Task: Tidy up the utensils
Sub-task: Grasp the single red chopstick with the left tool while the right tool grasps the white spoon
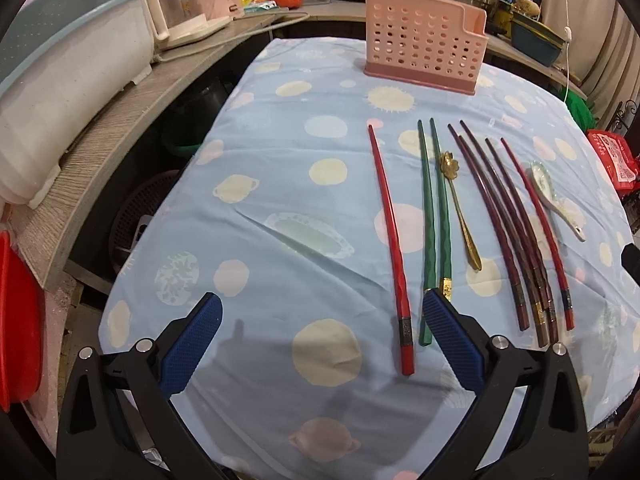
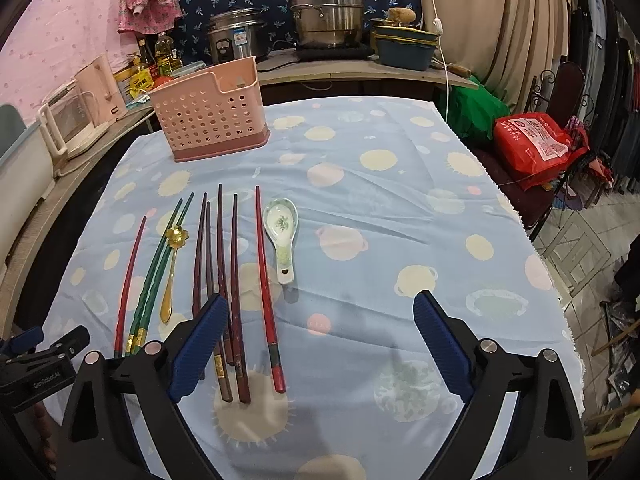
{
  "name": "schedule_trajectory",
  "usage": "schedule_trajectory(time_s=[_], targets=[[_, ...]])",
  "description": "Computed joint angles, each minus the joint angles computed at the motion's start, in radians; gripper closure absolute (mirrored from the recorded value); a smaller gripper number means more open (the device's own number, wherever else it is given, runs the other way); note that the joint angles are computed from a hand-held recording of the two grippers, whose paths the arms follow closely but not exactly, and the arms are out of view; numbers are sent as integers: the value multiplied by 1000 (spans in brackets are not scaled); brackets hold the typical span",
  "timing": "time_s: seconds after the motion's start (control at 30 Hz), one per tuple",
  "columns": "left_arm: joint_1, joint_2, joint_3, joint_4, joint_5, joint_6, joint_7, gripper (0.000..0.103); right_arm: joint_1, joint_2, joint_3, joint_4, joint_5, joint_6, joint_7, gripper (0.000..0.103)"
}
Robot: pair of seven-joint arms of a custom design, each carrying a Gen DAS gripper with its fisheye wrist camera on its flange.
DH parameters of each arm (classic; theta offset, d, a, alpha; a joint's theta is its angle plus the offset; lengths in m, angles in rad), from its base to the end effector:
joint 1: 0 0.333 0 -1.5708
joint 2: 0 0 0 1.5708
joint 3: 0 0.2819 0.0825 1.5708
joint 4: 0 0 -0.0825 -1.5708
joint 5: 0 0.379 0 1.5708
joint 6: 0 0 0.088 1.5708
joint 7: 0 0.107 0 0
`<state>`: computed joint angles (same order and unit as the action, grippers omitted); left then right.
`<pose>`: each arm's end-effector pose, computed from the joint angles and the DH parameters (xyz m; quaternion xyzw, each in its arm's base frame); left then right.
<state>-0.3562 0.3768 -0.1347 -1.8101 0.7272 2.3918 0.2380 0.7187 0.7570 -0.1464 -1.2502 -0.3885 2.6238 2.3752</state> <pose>0.5756 -0.2946 0.3297 -0.7946 0.5459 -0.1318 0.2307 0.6192 0.4489 0.3609 -0.7009 0.6221 -0.2110 0.2779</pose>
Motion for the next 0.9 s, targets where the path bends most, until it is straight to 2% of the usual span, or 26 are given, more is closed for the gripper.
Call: schedule_trajectory(time_s=[0.13,0.27,0.47,0.6,0.8,0.9], targets=[[3,55,-1,50,-18,8,48,8,-18,38,17,54,30,-28,-27,13],[15,99,-2,80,-69,32,105,17,-30,85,25,126,60,-64,-55,14],[27,99,-5,48,-140,80,164,27,-36,135,26,203,91,-96,-81,15],[16,86,2,23,-135,105,168,32,-40,156,31,236,109,-114,-97,19],[19,57,-2,-25,-142,158,186,50,-40,170,38,256,128,-129,-124,27],[24,40,-5,-51,-150,184,193,63,-42,181,40,273,136,-134,-135,32]])
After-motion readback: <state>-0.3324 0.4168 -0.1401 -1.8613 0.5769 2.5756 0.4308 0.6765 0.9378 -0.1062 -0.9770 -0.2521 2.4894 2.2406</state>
